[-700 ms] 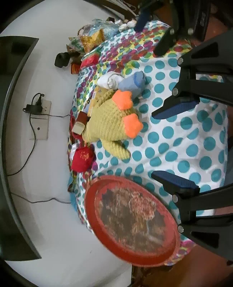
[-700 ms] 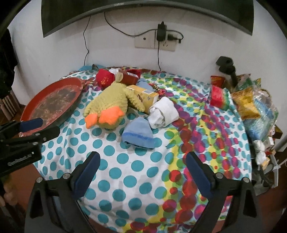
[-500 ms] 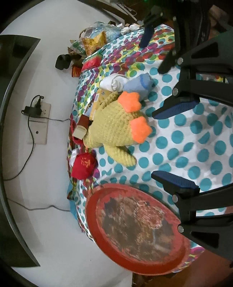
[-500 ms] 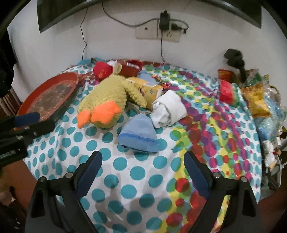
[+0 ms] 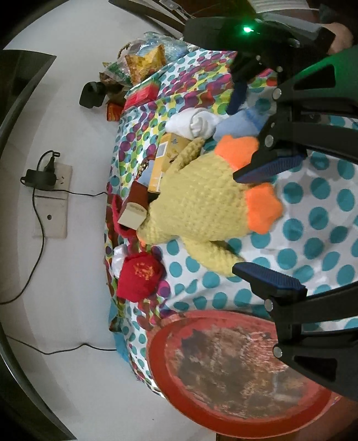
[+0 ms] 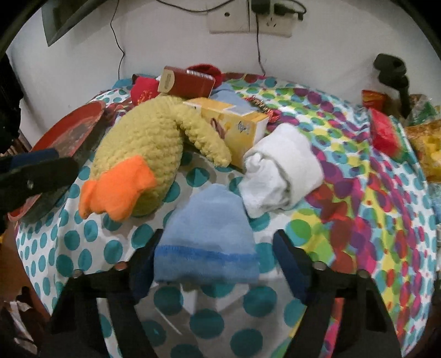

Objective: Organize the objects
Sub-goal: 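Grasp the red-and-white box with the left tool while the right tool grasps the blue sock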

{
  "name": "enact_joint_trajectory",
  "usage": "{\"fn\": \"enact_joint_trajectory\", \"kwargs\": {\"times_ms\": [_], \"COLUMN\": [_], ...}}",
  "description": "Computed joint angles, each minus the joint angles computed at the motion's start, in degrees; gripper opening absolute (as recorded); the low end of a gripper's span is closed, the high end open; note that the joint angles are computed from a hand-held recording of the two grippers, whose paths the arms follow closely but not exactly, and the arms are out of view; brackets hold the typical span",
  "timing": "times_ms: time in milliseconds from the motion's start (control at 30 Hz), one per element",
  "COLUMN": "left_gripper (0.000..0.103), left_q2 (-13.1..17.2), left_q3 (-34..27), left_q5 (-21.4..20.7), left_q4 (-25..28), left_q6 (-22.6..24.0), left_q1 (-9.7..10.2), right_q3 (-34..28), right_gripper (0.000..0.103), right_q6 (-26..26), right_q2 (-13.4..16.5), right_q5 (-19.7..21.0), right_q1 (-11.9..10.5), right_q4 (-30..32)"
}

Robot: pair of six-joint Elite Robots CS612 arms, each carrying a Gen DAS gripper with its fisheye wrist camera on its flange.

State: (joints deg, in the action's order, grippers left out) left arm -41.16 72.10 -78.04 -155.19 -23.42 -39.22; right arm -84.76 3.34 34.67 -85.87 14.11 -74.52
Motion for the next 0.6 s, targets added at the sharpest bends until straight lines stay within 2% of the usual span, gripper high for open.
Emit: {"fn": "enact_joint_trajectory", "kwargs": {"times_ms": [33, 67, 267, 367, 433, 533, 600], "left_gripper": [0.061, 0.061, 0.061, 0.061, 0.061, 0.061, 0.061], "left_q2": [0.3, 0.8, 3.5, 4.9, 6.4, 8.4, 10.2], "left_q3": [-0.7, -1.6, -7.5, -10.7, -14.0, -17.8, -21.4], "left_q5": [0.0, 0.1, -3.1, -2.6, -1.2, -1.5, 0.5], "left_q4": [0.4, 0.9, 4.3, 5.9, 8.2, 9.2, 11.1], "left_q6": [0.5, 0.7, 0.5, 1.7, 4.0, 8.1, 10.6], "left_q1": [0.08, 0.15, 1.16, 1.20, 1.03, 1.17, 1.18], "right_q3": [0.2, 0.2, -0.2, -0.8, -1.0, -1.0, -1.2], "right_gripper": [0.064, 0.055, 0.046, 0.046, 0.046, 0.046, 0.046], "right_q6": [-0.2, -0.9, -1.7, -2.3, -2.5, -3.5, -3.3], "right_q2": [0.1, 0.3, 1.0, 1.6, 1.9, 2.0, 2.2], "right_q5": [0.6, 0.3, 2.0, 2.8, 3.6, 3.6, 4.0], "right_q1": [-0.1, 0.0, -0.3, -0.5, -0.7, -0.7, -0.8], "right_q4": [-0.5, -1.8, -4.5, -5.8, -6.5, -6.8, -6.8]}}
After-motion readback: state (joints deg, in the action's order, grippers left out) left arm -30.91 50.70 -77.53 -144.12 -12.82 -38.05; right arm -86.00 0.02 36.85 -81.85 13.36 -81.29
